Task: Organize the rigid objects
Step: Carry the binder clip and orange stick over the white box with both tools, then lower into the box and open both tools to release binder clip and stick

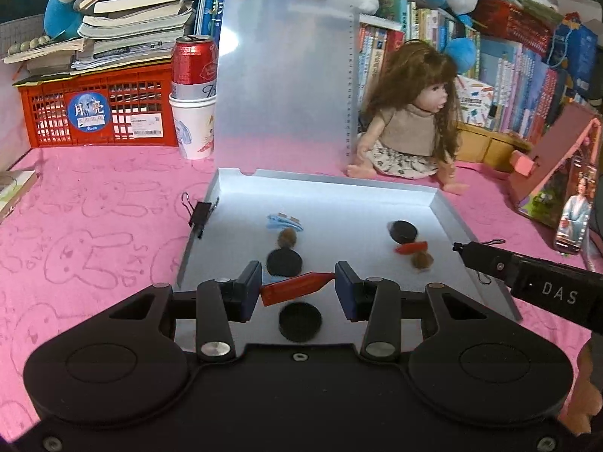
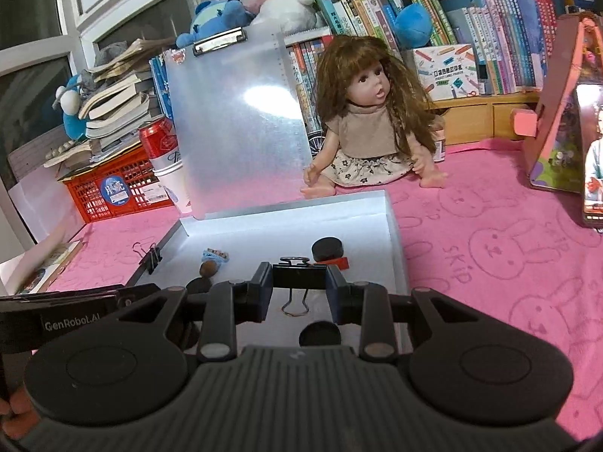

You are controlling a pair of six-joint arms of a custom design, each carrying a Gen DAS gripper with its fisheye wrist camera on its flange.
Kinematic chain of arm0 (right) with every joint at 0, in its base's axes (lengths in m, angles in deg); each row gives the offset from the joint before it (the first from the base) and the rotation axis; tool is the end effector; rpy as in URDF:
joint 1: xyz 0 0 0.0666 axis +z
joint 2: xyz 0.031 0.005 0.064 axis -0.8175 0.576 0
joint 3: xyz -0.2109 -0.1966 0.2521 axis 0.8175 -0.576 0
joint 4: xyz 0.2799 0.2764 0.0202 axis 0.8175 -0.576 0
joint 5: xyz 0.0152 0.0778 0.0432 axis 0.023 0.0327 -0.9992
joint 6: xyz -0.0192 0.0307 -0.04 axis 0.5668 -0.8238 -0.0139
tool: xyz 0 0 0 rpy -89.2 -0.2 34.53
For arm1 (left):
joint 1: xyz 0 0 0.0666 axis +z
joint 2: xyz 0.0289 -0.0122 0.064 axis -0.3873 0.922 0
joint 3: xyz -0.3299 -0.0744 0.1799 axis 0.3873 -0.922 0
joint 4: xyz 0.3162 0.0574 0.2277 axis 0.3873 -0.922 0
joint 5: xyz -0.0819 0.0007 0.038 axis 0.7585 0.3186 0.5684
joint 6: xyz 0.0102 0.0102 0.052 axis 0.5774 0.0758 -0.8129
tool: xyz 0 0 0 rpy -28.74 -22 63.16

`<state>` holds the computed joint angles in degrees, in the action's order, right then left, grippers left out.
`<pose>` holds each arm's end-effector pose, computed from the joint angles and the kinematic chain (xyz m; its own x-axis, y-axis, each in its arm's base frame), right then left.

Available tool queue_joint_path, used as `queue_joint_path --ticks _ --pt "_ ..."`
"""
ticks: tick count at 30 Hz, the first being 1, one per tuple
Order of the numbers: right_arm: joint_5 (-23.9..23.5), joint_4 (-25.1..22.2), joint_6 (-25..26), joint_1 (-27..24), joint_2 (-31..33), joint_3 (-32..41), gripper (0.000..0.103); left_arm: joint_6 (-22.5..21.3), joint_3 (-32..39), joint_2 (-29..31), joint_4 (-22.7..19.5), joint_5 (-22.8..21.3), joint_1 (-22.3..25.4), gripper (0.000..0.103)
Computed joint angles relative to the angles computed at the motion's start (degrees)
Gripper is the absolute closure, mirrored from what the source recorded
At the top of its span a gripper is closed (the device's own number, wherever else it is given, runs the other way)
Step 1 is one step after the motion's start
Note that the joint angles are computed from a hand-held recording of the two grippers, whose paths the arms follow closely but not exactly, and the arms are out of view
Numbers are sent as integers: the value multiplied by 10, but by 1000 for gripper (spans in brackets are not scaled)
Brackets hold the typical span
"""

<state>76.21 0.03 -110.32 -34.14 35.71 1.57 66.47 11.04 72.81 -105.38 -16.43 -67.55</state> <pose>0.3427 0.1245 0.2415 -0.5552 0.1928 -0.8091 -0.0543 0.9623 0.2665 0.3814 -0.3575 0.2612 -0.6200 -0.0032 -0.7846 0.1287 0.9860 -0.1057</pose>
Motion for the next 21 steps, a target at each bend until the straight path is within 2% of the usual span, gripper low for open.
queue_joint_path --ticks 11,21 --pt "-48 -38 -13 -33 66 67 68 -13 75 50 -42 13 30 62" --pt "-65 -68 -12 -54 102 117 68 -16 141 92 -78 28 49 62"
